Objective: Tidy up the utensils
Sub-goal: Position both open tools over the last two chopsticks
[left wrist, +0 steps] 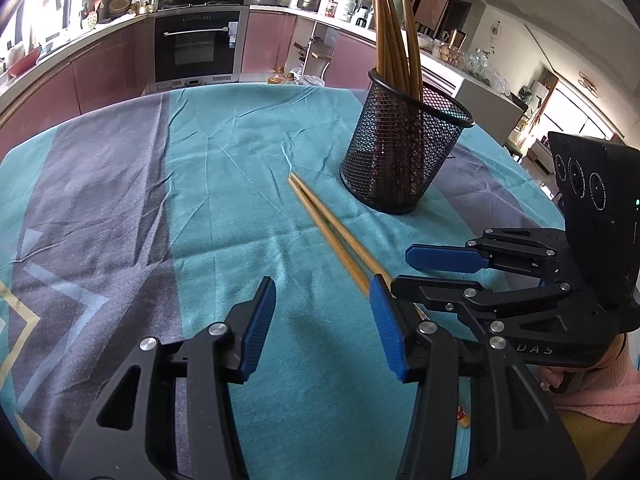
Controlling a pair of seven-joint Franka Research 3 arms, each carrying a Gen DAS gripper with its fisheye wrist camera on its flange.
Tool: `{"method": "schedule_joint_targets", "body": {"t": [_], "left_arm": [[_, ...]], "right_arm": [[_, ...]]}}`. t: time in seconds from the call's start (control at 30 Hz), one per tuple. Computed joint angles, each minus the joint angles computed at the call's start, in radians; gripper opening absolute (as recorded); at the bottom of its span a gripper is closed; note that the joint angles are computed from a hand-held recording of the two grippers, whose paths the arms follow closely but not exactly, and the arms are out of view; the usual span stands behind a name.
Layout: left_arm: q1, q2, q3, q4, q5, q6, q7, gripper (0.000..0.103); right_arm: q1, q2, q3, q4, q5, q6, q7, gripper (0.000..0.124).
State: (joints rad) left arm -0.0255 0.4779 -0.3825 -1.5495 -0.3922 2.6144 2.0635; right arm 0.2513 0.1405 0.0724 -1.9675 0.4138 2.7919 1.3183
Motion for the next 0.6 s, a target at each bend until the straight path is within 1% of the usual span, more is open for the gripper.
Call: {"method": "schedule_joint_targets", "body": {"t": [0.23, 0.33, 0.47, 0.57, 0.6], "left_arm": [[-0.038, 0.032, 0.016, 0.049, 0.067, -0.027, -0.025, 0.048], [-0.058, 0.049, 0.029, 0.07, 0.109, -0.041, -0.048, 0.046], [-0.074, 0.055, 0.039, 0.077, 0.157, -0.033, -0.069, 0.046], [-0.087, 0.062, 0.05, 0.088, 0.194, -0.03, -0.091, 0.043], [-0.089, 0.065, 0.051, 0.093, 0.203, -0.03, -0.098, 0.04]], "right_arm": [[-0.002, 0.001, -0.002, 0.0, 0.002, 0.001, 0.002, 0.028], [-0.004, -0.002, -0.007, -0.003, -0.009, 0.001, 0.01, 0.028], [-0.01, -0.005, -0.009, -0.005, -0.01, -0.003, 0.008, 0.028], [-0.01, -0.001, -0.009, 0.0, -0.017, -0.006, 0.005, 0.028], [-0.008, 0.002, -0.009, 0.004, -0.024, -0.008, 0.007, 0.028]]}}
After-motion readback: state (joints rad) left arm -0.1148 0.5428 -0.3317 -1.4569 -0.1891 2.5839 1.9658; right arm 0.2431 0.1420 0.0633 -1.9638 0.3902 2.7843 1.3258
